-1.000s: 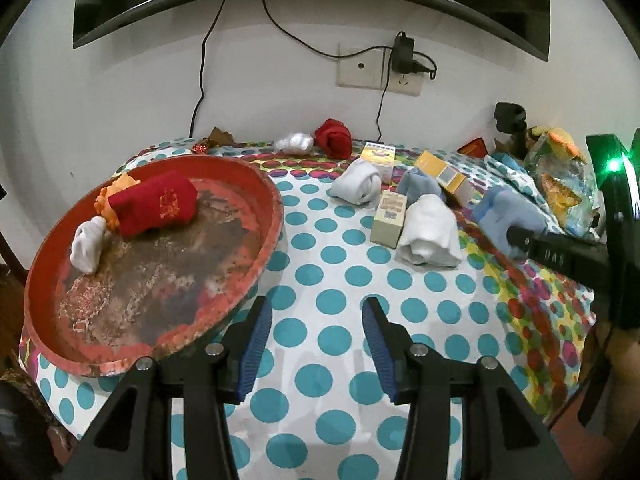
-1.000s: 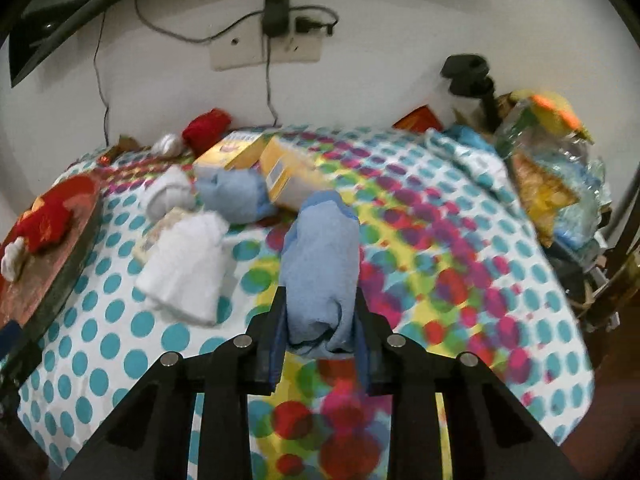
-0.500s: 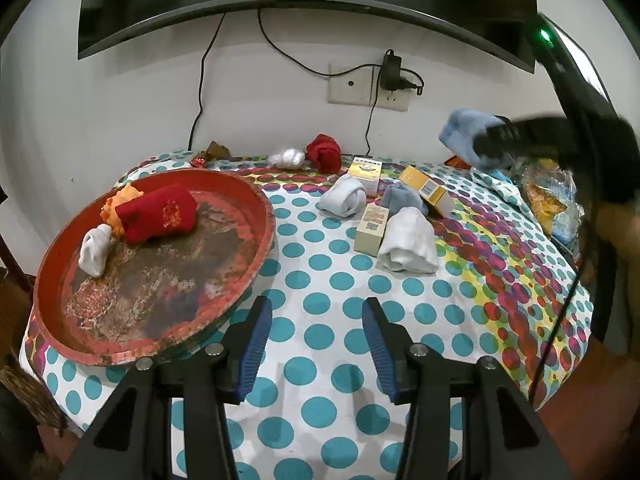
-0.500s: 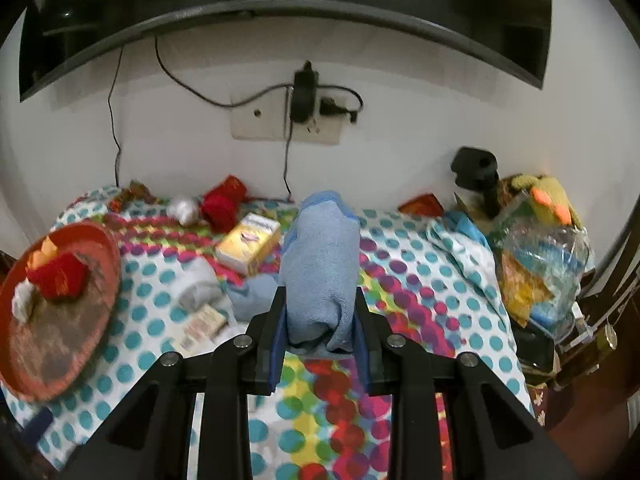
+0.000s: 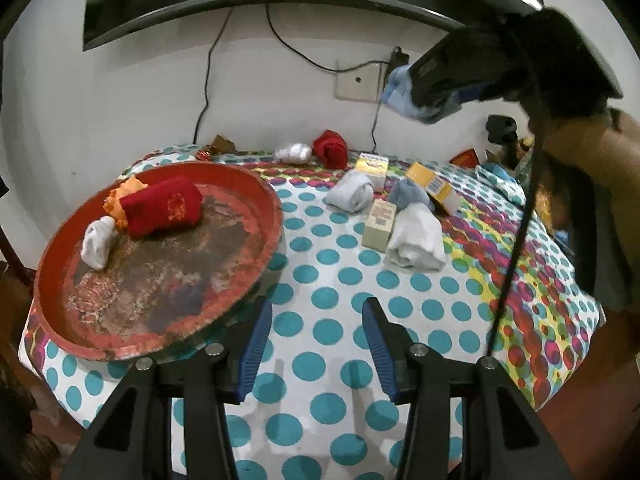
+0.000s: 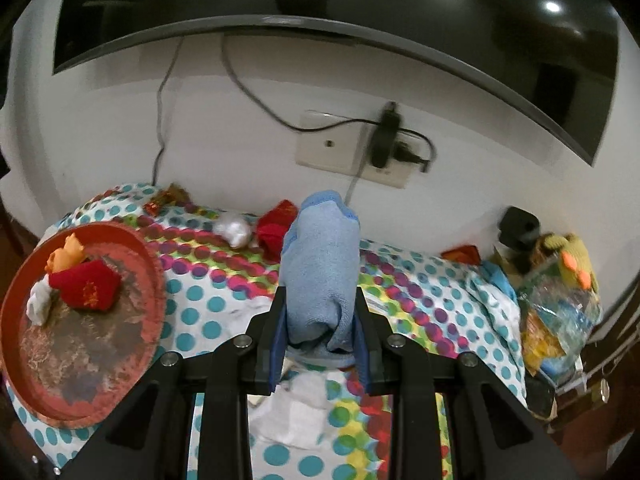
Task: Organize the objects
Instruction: 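Carry the light-blue sock onto the red tray and release it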
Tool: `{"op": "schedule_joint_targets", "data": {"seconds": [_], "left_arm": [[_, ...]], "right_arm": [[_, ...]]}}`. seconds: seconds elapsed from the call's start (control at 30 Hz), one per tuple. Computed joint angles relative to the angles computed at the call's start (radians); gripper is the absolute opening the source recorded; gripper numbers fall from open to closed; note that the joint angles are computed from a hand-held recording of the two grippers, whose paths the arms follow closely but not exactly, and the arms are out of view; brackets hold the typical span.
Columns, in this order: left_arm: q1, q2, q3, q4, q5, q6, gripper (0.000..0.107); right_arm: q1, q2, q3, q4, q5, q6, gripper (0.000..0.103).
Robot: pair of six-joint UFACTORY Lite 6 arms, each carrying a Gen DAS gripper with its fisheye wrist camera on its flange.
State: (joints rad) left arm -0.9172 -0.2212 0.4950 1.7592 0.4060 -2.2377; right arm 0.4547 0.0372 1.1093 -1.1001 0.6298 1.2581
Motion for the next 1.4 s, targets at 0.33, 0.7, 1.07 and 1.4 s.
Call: {"op": "schedule_joint_targets", "data": {"seconds": [0.33,0.7,1.07,1.4], "left_arm": [[0.11,-0.015,-0.029,0.059,-0.056,-0.062,0.048],[0.131,0.071,-0.06,0.356,-0.06,-0.414,0.048],[0.187,0.092,-0.058,0.414,-0.084,-0.485,0.048],[0.225,0.105,-0.054,0.499,-0.115,-0.576,0.048]], "right_arm": [[0.121,0.211,0.185,0.096,-0.057,-0.18,0.026],[0.178,0.452,0.478,0.568,-0.067,-0.824,0.026],[0.145,0.623,0.592,0.825,-0.118,-1.038,0.026],[0.141,0.761,0.747,0.892,-0.097,-1.094,0.026]]}}
